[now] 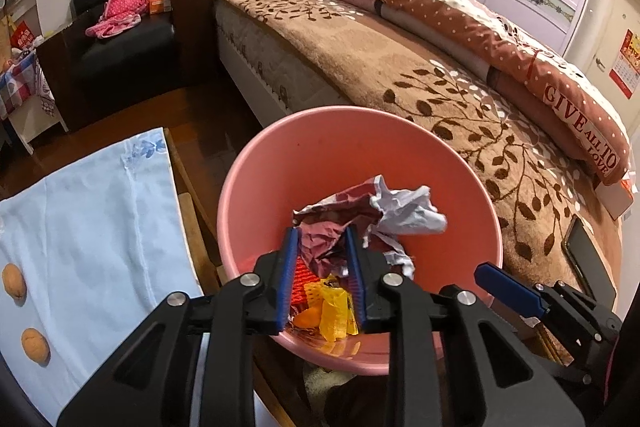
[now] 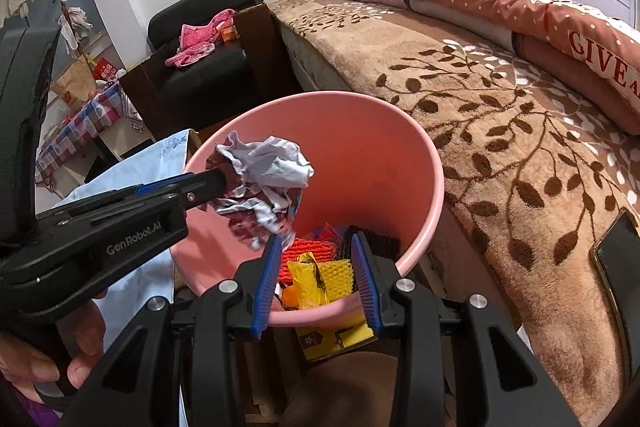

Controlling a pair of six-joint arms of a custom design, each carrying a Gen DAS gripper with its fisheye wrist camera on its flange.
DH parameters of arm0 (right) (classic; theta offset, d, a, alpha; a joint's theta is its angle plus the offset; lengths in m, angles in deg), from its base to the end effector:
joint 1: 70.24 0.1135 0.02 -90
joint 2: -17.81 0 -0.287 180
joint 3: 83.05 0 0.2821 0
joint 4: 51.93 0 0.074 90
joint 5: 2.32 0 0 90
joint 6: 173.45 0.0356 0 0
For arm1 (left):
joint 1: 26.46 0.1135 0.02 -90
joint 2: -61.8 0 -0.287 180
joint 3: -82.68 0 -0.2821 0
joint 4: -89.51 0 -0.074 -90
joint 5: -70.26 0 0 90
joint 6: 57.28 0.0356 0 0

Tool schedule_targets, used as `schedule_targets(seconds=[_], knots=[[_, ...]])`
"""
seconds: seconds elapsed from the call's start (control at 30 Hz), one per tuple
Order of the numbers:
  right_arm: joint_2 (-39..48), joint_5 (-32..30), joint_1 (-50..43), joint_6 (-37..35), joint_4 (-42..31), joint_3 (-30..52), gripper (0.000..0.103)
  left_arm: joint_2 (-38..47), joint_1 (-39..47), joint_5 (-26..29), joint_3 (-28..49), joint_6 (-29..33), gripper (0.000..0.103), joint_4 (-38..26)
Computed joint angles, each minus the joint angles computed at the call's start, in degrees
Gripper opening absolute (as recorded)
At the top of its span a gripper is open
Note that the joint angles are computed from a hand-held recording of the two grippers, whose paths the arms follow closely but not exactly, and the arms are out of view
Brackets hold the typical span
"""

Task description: Collect trash

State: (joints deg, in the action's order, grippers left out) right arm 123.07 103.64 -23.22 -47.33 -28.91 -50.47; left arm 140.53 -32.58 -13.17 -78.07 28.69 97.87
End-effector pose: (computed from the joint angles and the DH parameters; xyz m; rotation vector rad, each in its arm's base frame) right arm 0.1773 0.1759 0.0386 -0.1057 2.4182 0.3357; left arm 0.1744 -0.0228 0.0668 0.0950 2.4656 -0.2181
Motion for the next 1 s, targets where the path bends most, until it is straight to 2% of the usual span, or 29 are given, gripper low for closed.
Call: schedule_targets(seconds=[0.1,0.33,0.53,0.63,0.83,1.0], knots=[[0.0,-0.1,0.0,0.0,0.0,0.0,0.036,-0.3,1.0,1.2,0.0,0.0,0.035,-0.3],[0.2,-0.4,-0.3,-0.1,0.8,-0.3,0.036,-3.4,0.2,0.9,-0.4,-0.6,0.036,-2.3],[-0.6,0.1,0.4,0.3,1.4,-1.2,0.036,-9.5,-2.6,-2.8,-2.1,-2.3,0.036,-5.0],[-1.3,0.4,0.8,0.6,1.4,-1.6,0.036,-13.4,-4.5,-6.3,-3.0,-3.9,0.036,-7.0],[-2.6,0.8,1.3,0.8,0.9,-2.2,0.036,-17.5,-4.6,-8.8,-3.6,-4.4,0.036,-9.5],[-2.9,1.0,1.6,0.9,0.7,-2.3,0.037,-19.2,-3.5,-8.6,-3.8,-3.4,0.036,-11.1]])
